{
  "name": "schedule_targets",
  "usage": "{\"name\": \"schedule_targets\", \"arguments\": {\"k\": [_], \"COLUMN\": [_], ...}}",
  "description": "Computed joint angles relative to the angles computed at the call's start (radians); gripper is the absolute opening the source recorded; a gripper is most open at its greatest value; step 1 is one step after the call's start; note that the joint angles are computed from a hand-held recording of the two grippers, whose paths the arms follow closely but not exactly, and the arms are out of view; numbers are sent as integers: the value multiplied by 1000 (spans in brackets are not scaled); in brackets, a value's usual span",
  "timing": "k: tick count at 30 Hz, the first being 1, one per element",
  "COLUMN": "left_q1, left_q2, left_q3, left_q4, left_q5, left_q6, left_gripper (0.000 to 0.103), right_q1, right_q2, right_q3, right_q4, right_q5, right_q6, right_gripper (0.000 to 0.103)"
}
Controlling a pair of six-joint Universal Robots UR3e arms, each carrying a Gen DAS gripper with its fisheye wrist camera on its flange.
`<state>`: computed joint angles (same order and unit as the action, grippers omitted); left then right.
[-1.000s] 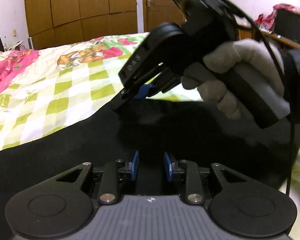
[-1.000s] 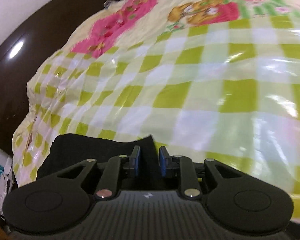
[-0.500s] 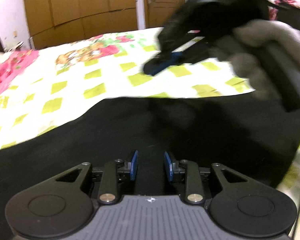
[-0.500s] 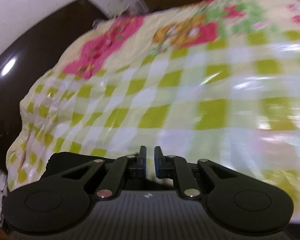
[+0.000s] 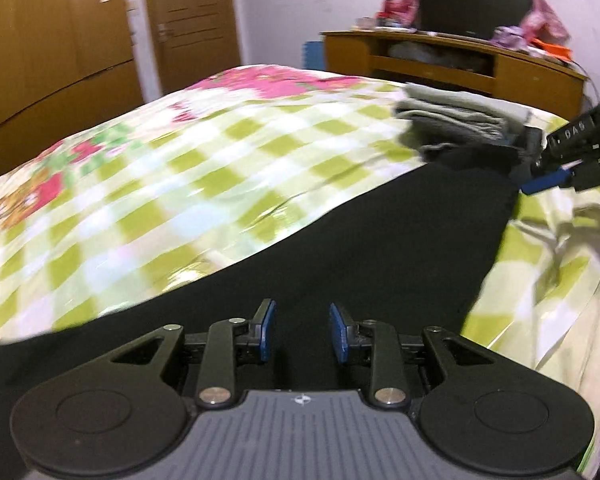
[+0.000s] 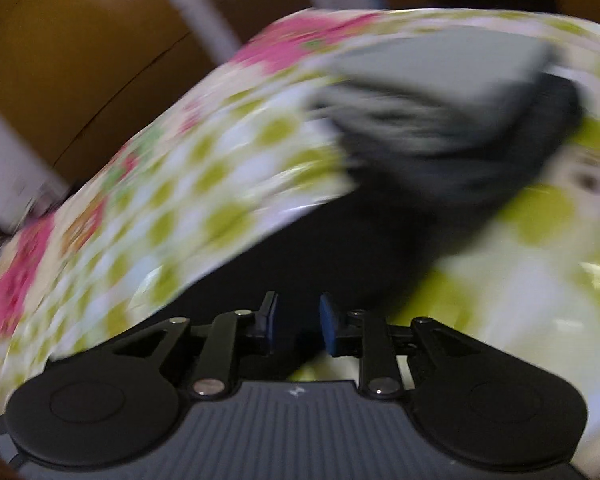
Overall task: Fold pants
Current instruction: 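Move the right gripper to the pants end beside the grey clothes stack, then grasp the black pants end with the right gripper and lift it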
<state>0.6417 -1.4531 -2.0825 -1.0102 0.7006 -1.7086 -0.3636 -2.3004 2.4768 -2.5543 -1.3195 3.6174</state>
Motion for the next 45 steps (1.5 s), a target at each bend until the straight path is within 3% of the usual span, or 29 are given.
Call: {"name": "schedule_targets", "arguments": {"k": [2,5,9,16,18,19,20,24,29,33,40,45], "left_q1": [-62,-137,-181,-238,-249,-251,-254,-233,-153,-74,90,192], "left_q2": [-9,-59,-47,-86,-100,-103,-106,-93,-33,-3,6,-17], "left_q3": [-6,-5,-21,-13,4,7,10,0,-16,-9,26,62], "left_q4": [54,154,169,216,201,198,197,179,92,38,-44,-100], "left_q5": [17,50,78,110,119,123,128,122,102,97,74,55], "left_q6": [-47,-98,-105,-162,-176,-178,-179,-165,-92,-45,33,81], "left_gripper": [43,43,44,44,44,44,44,45,45,46,46,47], "right_q1": [-168,-343,-320,-257,-241,-236,-236,-251,-78,127,434,599], "right_q2": [-179,-272,14,382,401,414,408,295,336,461,698,860], "right_q3": [54,120,175,173,175,164,155,153,40,-126,-439,-648], "right_q4": [159,234,-112,-519,-552,-550,-531,-493,-567,-591,-505,-417], "right_q5": [93,228,257,272,263,265,272,313,220,83,-97,-167], "right_q6": [-73,-127,-65,0,7,11,15,38,128,156,139,102], "right_gripper": [32,36,37,39,32,15,8,8,7,7,7,7]}}
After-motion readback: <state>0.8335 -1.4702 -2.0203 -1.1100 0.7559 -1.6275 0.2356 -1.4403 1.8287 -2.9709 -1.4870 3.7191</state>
